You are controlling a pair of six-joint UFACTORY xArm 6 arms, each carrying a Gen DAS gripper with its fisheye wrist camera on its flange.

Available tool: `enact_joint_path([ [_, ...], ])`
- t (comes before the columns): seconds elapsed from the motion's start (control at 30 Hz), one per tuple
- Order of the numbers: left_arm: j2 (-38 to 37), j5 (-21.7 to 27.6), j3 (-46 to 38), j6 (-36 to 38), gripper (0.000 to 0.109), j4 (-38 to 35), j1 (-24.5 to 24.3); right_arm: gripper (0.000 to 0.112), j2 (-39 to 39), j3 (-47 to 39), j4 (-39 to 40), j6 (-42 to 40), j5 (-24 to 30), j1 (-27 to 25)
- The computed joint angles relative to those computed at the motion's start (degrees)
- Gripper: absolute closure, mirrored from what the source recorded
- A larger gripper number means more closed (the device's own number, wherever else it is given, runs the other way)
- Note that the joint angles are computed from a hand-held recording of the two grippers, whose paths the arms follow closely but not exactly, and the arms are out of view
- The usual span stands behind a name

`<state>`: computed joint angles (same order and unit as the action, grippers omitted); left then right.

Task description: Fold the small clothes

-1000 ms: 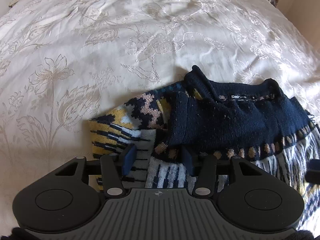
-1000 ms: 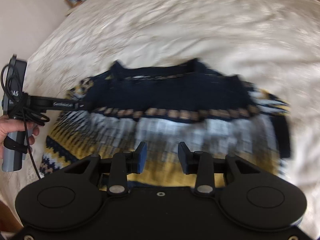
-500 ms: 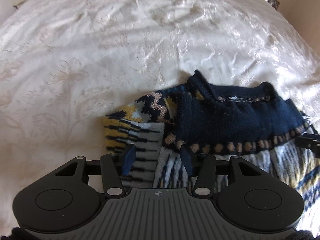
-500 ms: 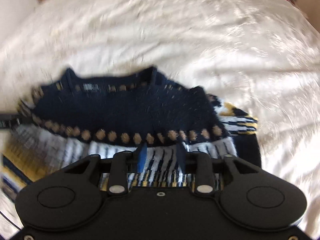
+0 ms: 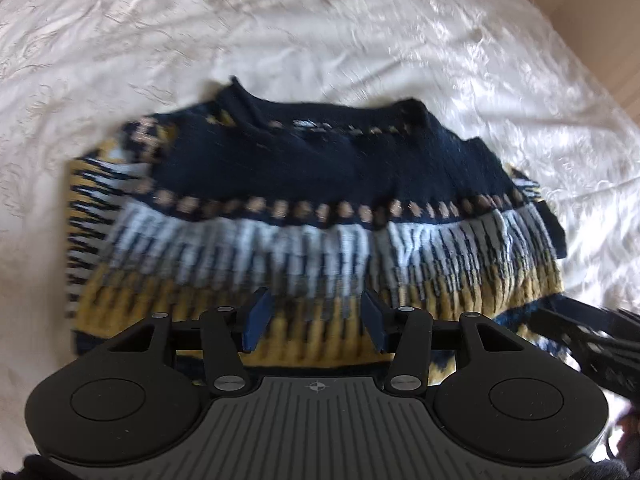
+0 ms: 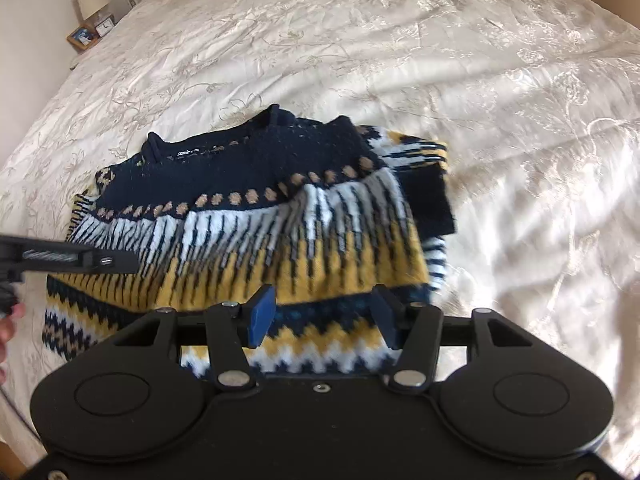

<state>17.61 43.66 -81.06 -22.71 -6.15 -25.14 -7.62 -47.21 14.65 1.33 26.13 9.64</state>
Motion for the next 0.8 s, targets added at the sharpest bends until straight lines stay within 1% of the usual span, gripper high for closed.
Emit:
enact_joint_path([
  [0.1,4.0,2.0,-4.0,-5.6,0.059,5.2,-1.9,0.045,-1.4,1.2,3.5,-4.4,0.2,-1.6],
  [0.17,7.6,4.8,-7.9,-8.0,0.056,8.7,-2.8,0.045,-2.1,1.9,5.0,-7.1,0.2,-2.8],
  [0.27,10.9,7.7,-12.1,-10.6,0.052,12.9,-3.7,0.045,-2.5,2.1,7.7,-10.2,1.3,-4.9],
  [0.37,12.7,10.8,-15.4,-13.6,0.051,13.4,-3.9,0.045,-2.0,1.8,10.9,-14.3,1.8,-6.5],
  [0.5,13.3,11.5,-16.3,-14.9,0.051,14.2,-4.2,0.045,0.9,-0.1,13.6,-19.0,4.7,-7.4],
  [0.63,13.4,12.1,-16.6,-16.3,0.051,15.1,-4.4,0.045,3.4,-0.5,12.6,-21.9,7.6,-7.2],
  [0.8,13.5,13.1,-17.3,-17.5,0.050,15.8,-4.9,0.044,3.3,1.2,9.4,-22.6,8.4,-7.6],
])
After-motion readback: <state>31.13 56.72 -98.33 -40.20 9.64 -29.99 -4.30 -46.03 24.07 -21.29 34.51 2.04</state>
